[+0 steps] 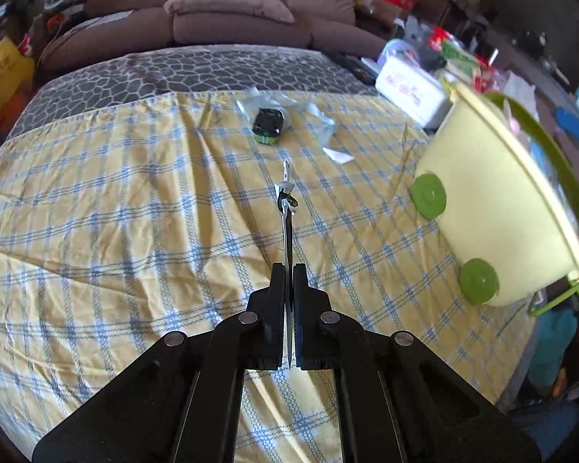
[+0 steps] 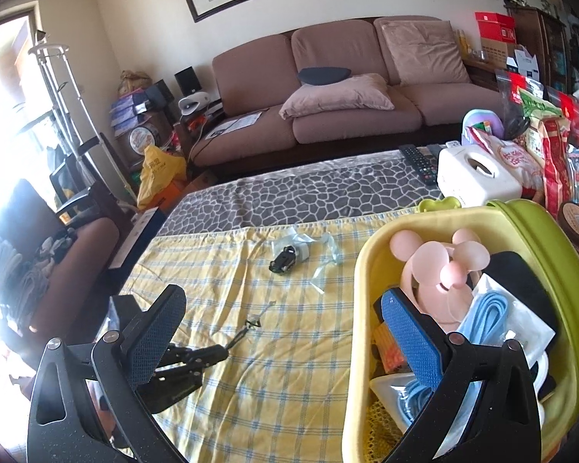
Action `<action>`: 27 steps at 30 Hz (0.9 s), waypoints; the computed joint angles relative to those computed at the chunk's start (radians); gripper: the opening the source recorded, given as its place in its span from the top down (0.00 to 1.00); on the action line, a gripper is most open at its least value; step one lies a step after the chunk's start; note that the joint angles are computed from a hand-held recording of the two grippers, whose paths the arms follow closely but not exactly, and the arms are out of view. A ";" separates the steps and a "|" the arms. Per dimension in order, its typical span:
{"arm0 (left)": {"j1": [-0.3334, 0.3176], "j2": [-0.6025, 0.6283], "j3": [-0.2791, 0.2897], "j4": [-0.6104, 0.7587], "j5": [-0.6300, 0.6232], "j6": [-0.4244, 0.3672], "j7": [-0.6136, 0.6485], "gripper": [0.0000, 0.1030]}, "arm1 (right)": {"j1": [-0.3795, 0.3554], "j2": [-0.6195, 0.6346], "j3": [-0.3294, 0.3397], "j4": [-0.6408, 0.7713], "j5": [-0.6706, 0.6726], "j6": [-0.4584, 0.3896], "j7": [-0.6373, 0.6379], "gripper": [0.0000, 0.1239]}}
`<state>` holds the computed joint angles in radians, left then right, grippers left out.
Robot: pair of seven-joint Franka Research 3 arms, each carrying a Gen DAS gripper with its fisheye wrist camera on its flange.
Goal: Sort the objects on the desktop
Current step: 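Grasp the black toy car in clear bag with right gripper while left gripper holds the tool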
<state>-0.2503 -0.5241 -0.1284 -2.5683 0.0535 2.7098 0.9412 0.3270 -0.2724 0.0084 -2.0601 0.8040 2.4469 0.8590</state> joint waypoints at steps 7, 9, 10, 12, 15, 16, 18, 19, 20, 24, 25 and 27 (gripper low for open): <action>0.041 -0.094 0.026 -0.060 -0.003 0.095 -0.068 0.97 | 0.030 0.066 0.028 0.045 0.047 0.013 0.039 0.17; 0.044 -0.110 0.044 -0.076 -0.005 0.113 -0.070 0.97 | 0.039 0.101 0.053 0.069 0.029 0.046 0.065 0.17; 0.046 -0.115 0.051 -0.082 -0.005 0.116 -0.069 0.97 | 0.045 0.119 0.066 0.079 0.012 0.068 0.078 0.17; 0.045 -0.130 0.073 -0.098 -0.009 0.121 -0.057 0.97 | 0.057 0.164 0.097 0.104 -0.053 0.127 0.125 0.17; 0.050 -0.151 0.099 -0.122 -0.020 0.125 -0.043 0.97 | 0.075 0.278 0.128 0.180 -0.186 0.194 0.227 0.20; 0.053 -0.157 0.108 -0.129 -0.024 0.128 -0.038 0.97 | 0.083 0.323 0.133 0.214 -0.243 0.207 0.280 0.24; 0.061 -0.167 0.121 -0.140 -0.032 0.134 -0.030 0.97 | 0.095 0.419 0.131 0.295 -0.330 0.187 0.378 0.30; 0.064 -0.172 0.128 -0.146 -0.036 0.138 -0.026 0.97 | 0.103 0.473 0.127 0.348 -0.373 0.161 0.428 0.36; 0.066 -0.177 0.138 -0.151 -0.041 0.141 -0.019 0.97 | 0.111 0.517 0.120 0.388 -0.413 0.141 0.475 0.38; 0.063 -0.186 0.173 -0.164 -0.065 0.159 0.014 0.97 | 0.150 0.666 0.080 0.529 -0.570 0.090 0.631 0.41; 0.061 -0.183 0.180 -0.164 -0.071 0.164 0.022 0.97 | 0.159 0.694 0.071 0.557 -0.603 0.080 0.657 0.41; 0.057 -0.173 0.190 -0.160 -0.084 0.173 0.036 0.97 | 0.169 0.736 0.059 0.599 -0.653 0.057 0.694 0.41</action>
<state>-0.1934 -0.6971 0.0613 -2.7287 -0.0306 2.8832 0.9769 0.4962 0.4635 0.0671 -1.4609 0.1506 2.5038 1.5530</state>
